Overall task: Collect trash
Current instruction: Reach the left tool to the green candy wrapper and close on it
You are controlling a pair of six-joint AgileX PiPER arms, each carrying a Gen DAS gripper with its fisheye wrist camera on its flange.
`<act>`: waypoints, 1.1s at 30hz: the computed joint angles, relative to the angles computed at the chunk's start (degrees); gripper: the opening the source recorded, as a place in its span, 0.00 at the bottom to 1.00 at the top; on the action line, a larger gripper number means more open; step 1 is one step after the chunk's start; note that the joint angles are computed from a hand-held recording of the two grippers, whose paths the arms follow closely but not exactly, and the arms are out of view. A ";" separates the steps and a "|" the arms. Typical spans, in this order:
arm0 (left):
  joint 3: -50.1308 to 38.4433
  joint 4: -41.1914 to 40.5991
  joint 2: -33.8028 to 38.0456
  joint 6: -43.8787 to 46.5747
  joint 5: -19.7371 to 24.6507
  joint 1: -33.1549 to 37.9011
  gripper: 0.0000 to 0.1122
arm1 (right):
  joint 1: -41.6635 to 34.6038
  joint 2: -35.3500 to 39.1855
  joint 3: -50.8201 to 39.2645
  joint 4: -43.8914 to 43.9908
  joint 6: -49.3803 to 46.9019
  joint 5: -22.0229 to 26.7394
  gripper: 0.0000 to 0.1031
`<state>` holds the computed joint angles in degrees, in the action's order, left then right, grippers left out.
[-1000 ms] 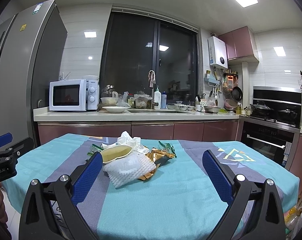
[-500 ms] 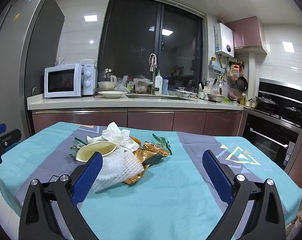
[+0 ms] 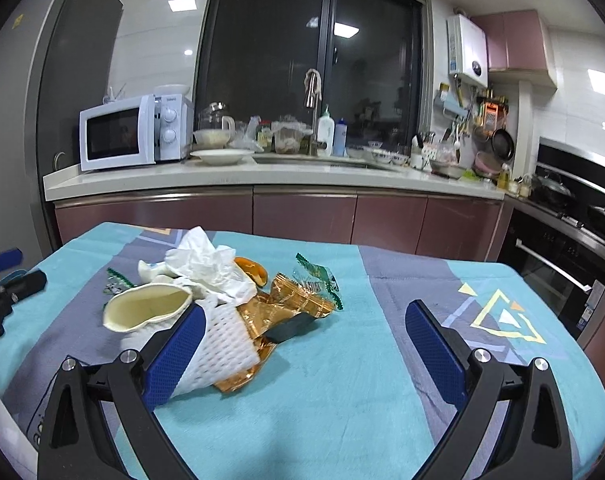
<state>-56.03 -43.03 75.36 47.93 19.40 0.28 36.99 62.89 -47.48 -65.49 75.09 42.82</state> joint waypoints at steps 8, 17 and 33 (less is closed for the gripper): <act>-12.80 17.32 13.44 -12.67 3.60 -3.23 0.87 | -15.13 5.73 -6.56 20.47 -24.37 -10.89 0.94; -27.62 25.92 27.21 -15.40 13.77 -3.94 0.87 | -27.05 14.26 -14.77 45.60 -51.29 -13.51 0.94; -42.54 21.07 40.14 -6.47 23.38 -4.54 0.46 | -36.90 28.99 -29.71 78.53 -84.93 -6.97 0.94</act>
<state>-98.58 -21.95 115.50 41.45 42.78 -4.26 0.09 91.88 -77.19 13.04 -9.85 35.85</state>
